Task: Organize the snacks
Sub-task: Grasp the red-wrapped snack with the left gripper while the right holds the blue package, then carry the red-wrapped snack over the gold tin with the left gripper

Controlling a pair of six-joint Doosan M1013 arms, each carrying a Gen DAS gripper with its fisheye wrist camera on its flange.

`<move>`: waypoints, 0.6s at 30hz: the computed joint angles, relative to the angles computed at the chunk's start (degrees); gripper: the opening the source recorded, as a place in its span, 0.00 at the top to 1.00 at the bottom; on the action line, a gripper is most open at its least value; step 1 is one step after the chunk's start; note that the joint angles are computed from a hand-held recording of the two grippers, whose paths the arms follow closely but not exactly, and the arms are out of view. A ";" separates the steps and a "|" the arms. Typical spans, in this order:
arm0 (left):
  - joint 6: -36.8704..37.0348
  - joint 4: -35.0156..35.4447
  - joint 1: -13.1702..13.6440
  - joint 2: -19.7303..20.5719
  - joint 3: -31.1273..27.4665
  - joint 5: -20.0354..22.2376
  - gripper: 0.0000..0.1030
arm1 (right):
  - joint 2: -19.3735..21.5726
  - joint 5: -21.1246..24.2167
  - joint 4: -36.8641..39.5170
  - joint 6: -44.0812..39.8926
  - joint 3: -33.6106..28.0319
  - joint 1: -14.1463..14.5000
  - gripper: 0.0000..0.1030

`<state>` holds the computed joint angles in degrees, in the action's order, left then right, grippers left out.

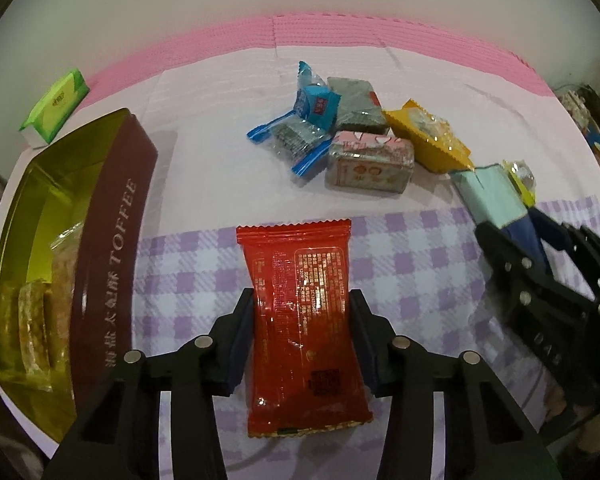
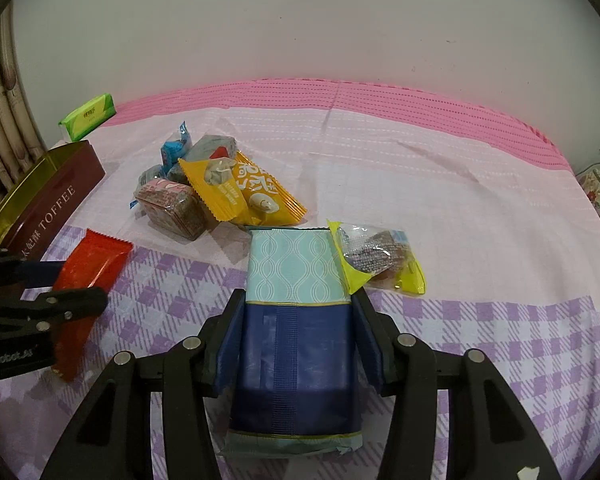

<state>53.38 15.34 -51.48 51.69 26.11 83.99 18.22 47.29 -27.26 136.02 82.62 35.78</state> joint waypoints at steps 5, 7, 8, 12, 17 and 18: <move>-0.01 0.31 -0.19 -3.16 5.45 -1.74 0.56 | 0.04 -0.04 0.00 -0.04 0.04 -0.02 0.53; -0.23 -0.08 -0.14 -3.92 6.74 -2.22 0.56 | 0.03 -0.02 -0.06 -0.07 0.08 -0.05 0.53; -0.48 -0.42 -0.07 -4.22 7.23 -2.29 0.56 | 0.05 -0.02 -0.03 -0.06 0.05 -0.04 0.53; -0.74 -1.36 0.16 -4.33 7.25 -1.88 0.57 | 0.06 0.04 -0.08 -0.01 0.01 -0.01 0.53; -0.76 -2.40 0.36 -5.53 9.06 -2.81 0.57 | 0.06 0.05 -0.09 -0.01 0.01 -0.01 0.53; -0.74 -2.27 0.32 -5.78 9.36 -2.99 0.57 | 0.06 0.05 -0.09 -0.01 0.01 -0.01 0.53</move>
<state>52.64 13.08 -51.16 45.91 35.47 81.00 18.28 47.34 -27.35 136.01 82.63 35.77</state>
